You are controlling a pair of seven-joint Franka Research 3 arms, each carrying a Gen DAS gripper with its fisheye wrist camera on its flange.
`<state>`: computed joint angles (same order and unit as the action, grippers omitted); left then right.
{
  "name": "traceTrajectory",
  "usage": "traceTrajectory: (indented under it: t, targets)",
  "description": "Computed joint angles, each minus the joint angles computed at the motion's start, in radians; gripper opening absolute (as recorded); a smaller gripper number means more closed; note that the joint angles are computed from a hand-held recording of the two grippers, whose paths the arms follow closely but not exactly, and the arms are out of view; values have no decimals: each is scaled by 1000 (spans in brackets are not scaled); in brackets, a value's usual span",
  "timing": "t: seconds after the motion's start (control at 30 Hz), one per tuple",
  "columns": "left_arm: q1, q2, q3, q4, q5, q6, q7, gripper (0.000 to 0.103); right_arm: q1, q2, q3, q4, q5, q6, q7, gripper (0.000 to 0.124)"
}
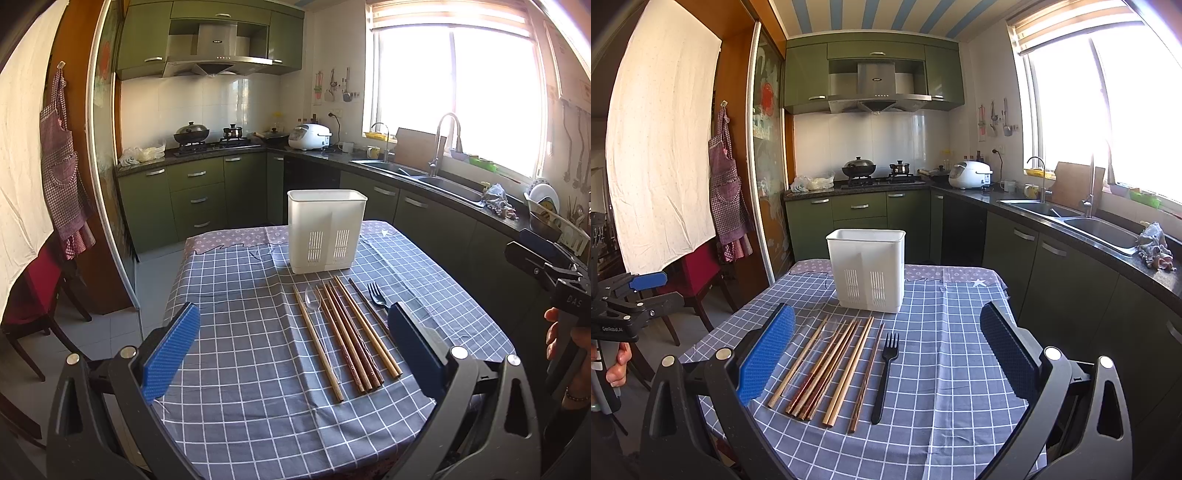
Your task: Organize utensils
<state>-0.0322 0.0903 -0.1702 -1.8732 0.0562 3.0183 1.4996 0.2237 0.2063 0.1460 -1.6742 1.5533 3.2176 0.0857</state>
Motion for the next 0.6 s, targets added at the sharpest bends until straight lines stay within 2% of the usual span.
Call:
traceTrajectory:
  t: [0.6]
  targets:
    - [0,2,-3,6,-17,-14,7,97,-10,12,15,2,-37,1,33,99]
